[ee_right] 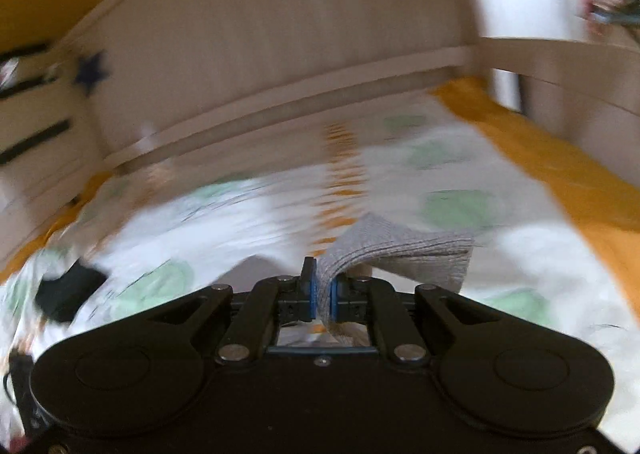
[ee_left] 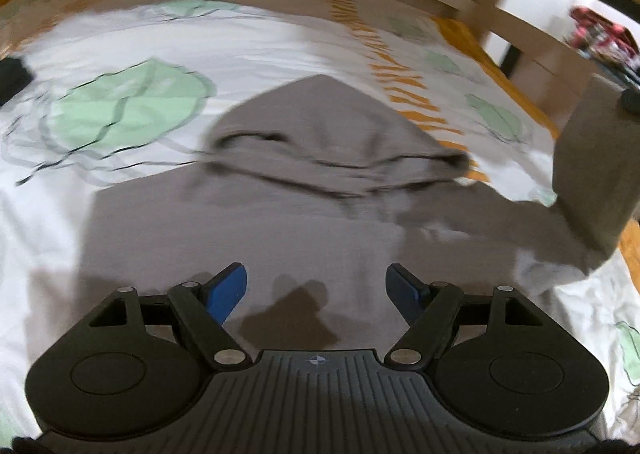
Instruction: Fold large clothes
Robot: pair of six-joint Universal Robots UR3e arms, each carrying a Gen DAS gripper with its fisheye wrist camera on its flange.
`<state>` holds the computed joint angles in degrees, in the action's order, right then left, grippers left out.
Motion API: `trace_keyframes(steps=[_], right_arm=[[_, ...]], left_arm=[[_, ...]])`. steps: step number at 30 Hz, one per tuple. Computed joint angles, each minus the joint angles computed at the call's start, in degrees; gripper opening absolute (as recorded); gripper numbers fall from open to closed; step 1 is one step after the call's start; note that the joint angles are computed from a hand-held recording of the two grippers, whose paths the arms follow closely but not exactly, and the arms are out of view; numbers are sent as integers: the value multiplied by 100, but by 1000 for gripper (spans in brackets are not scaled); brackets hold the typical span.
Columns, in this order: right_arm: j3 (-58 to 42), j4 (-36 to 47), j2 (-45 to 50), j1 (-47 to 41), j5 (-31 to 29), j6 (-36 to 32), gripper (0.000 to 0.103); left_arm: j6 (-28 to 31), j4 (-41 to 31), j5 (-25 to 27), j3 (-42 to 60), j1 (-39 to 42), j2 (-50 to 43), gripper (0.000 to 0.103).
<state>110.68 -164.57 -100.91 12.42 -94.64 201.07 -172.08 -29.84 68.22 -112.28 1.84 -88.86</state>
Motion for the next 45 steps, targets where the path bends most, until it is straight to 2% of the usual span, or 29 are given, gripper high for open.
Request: trace_keyframes(steps=[3, 6, 9, 13, 16, 17, 18, 19, 20, 27, 31, 34, 39, 42, 44, 45], right_arm=[[-878, -238, 1293, 887, -162, 251, 13], [-1753, -204, 2464, 1538, -458, 189, 13], [-2458, 68, 3327, 1973, -603, 104, 13], [-3142, 457, 4170, 2561, -1096, 112, 15], [-3154, 369, 4422, 2787, -1239, 127, 23], [-3060, 217, 4449, 2813, -1190, 113, 29], [-2881, 46, 4398, 2815, -1122, 69, 35], [-2758, -98, 4372, 2820, -1078, 8, 49], [-2580, -237, 4284, 2829, -1071, -42, 57], [-1708, -1135, 3959, 2844, -911, -371, 62], [-1338, -1285, 3800, 2818, -893, -190, 62], [-1053, -1543, 3742, 2797, -948, 23, 62], [-464, -2039, 3514, 2771, -1044, 443, 62], [-160, -2137, 3338, 2799, -1158, 591, 62], [16, -2231, 3277, 2819, -1232, 664, 62], [115, -2288, 3253, 2817, -1241, 731, 62]], left_arm=[[209, -215, -288, -281, 613, 321, 75], [326, -415, -537, -508, 1166, 579, 75], [521, -669, -839, -668, 1631, 769, 75], [835, -1106, -1342, -743, 2070, 930, 75], [998, -1185, -1503, -733, 2122, 968, 76], [1037, -1226, -1552, -723, 2124, 982, 76], [1055, -1286, -1606, -670, 2094, 970, 76], [1128, -1366, -1680, -707, 2130, 1032, 76], [1131, -1406, -1734, -664, 2087, 1009, 76], [1184, -1611, -1945, -420, 1631, 814, 76], [1332, -1657, -2203, -483, 1526, 897, 76], [1468, -1465, -1903, -475, 1144, 921, 76], [1229, -511, -1011, -399, 174, 534, 76], [911, 76, -196, -137, -521, 46, 76], [736, 398, 585, 149, -1004, -382, 68], [678, 481, 825, 269, -1137, -566, 46]])
